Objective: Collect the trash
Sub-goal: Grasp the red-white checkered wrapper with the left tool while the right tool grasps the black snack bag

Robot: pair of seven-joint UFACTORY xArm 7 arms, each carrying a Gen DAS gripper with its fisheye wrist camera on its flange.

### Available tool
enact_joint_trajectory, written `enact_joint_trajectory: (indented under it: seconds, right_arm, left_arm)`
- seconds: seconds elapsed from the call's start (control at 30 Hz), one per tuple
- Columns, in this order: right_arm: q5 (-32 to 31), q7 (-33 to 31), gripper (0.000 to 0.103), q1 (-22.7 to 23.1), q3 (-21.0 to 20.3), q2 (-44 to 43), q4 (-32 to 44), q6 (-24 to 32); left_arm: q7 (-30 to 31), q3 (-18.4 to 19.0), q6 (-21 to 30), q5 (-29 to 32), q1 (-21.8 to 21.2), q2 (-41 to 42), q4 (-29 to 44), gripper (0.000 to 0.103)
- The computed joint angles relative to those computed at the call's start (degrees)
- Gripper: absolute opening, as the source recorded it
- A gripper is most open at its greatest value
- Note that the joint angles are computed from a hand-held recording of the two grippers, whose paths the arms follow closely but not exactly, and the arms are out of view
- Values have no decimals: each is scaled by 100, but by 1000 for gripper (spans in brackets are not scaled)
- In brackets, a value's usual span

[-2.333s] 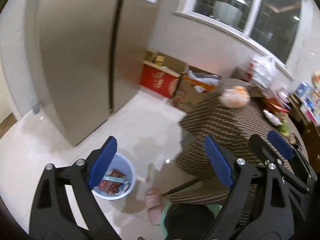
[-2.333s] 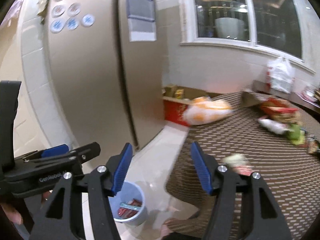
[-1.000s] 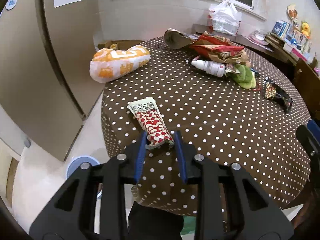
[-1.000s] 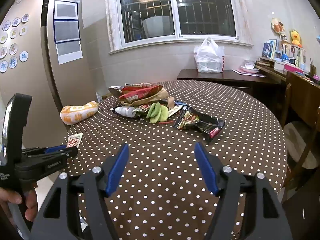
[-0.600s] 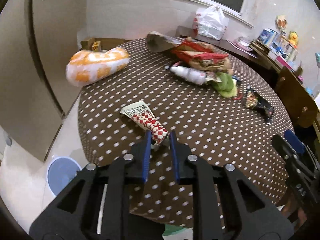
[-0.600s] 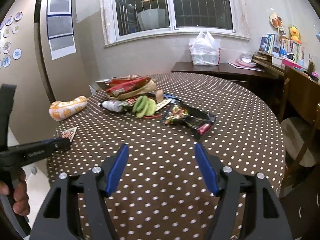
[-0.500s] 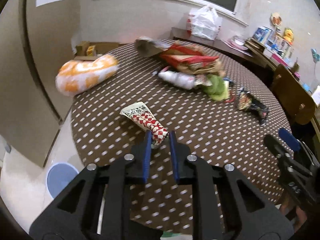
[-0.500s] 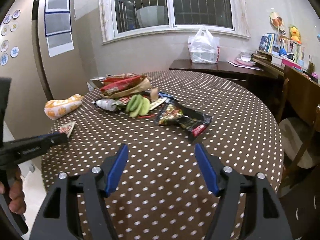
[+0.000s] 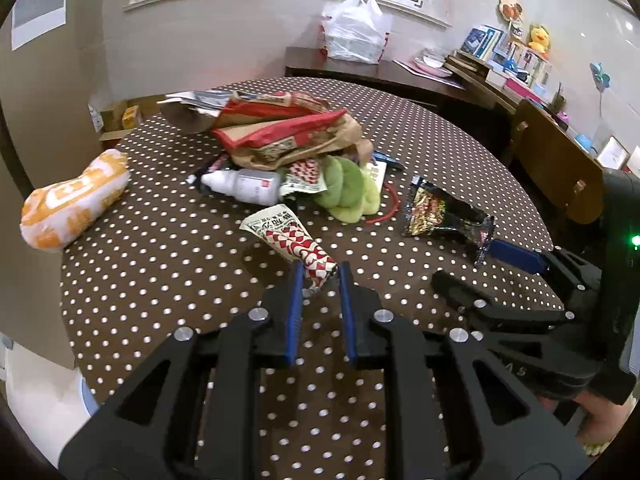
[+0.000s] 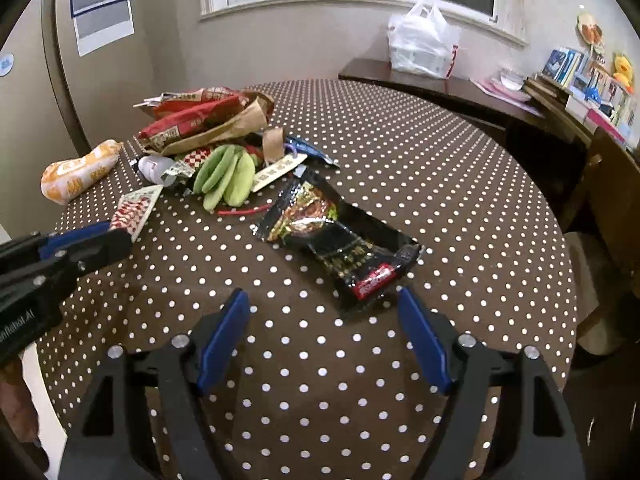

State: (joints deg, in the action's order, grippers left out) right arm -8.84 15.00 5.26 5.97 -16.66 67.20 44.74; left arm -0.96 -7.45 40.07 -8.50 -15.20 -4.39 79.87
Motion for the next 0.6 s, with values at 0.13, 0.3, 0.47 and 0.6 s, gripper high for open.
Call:
enact_joint_trajectory:
  seconds: [0.13,0.3,0.47,0.6]
  right_arm:
    - [-737,305,80,-162,189,293,499,501]
    - [-273,-195,80,-30,-89,724,931,530]
    - [450,-757,41,49,-263,877,1086,379]
    - [304,-733,31,89,-159,771,936,186]
  left_arm:
    - [28,-28,112,5,-35,72,91,18]
    - [54,-28,159,-6,-49,76,102,18]
    - [192,25,175,-163,-15,-9,21,18]
    - [280,67,108,-279,15,-186,-179,18]
